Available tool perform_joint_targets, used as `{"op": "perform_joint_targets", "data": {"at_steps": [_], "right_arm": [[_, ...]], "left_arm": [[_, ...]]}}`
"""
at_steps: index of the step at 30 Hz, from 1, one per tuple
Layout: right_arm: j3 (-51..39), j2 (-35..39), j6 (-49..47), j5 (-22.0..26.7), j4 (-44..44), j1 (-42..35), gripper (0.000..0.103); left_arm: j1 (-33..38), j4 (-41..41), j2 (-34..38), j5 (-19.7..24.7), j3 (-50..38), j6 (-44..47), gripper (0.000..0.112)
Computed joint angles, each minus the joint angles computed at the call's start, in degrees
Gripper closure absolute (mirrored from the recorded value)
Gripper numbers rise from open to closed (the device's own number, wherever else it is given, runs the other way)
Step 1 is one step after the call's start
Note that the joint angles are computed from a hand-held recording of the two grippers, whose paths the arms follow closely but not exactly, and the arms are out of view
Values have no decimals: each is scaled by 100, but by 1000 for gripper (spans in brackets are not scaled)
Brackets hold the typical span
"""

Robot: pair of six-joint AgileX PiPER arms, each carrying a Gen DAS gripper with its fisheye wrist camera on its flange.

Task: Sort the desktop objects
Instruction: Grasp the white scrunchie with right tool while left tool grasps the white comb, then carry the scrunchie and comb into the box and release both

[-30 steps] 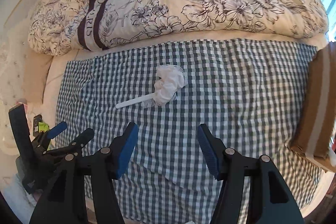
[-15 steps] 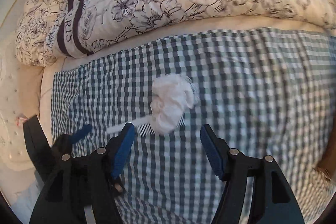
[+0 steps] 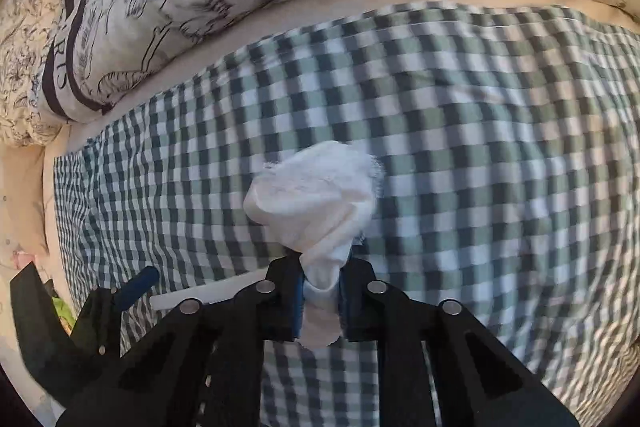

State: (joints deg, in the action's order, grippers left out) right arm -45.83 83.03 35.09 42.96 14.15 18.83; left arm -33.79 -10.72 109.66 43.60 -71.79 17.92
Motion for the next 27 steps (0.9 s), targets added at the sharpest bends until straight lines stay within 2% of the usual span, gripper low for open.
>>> {"op": "perform_joint_targets", "data": {"at_steps": [3,6,8,9,10,11,13,15,19,23,27], "right_arm": [[207,-673,351,209,-309,-120,91],[473,-1202,-139,550,196,-597,90],[640,-1496,-184,808,263,-766,87],[705,-1599,-261,995,276,-844,87],[782,-1749,-193,1106,222,-841,87],[874,-1929,-111,1218,197,-828,87],[1074,-2263,22,1436,207,-851,87],[1259,-2603,126,1660,269,-883,87],[1360,-3069,524,2038,200,-571,86],[1291,-3377,1009,2226,73,-144,86],[1176,-3742,1328,2508,-99,-39,86]], "left_arm": [[-16,-57,-12,-105,74,153,9],[7,-234,-82,-330,268,675,9],[66,-406,-95,-313,322,1230,9],[103,-490,-117,-275,332,1482,16],[142,-571,-169,-270,363,1732,35],[154,-555,-230,-289,388,1838,43],[210,-528,-296,-115,284,1898,75],[305,-547,-257,106,82,1866,99],[271,-619,-344,452,-102,1763,100],[335,-909,-584,610,54,1626,100],[348,-1045,-940,753,133,1310,100]]}}
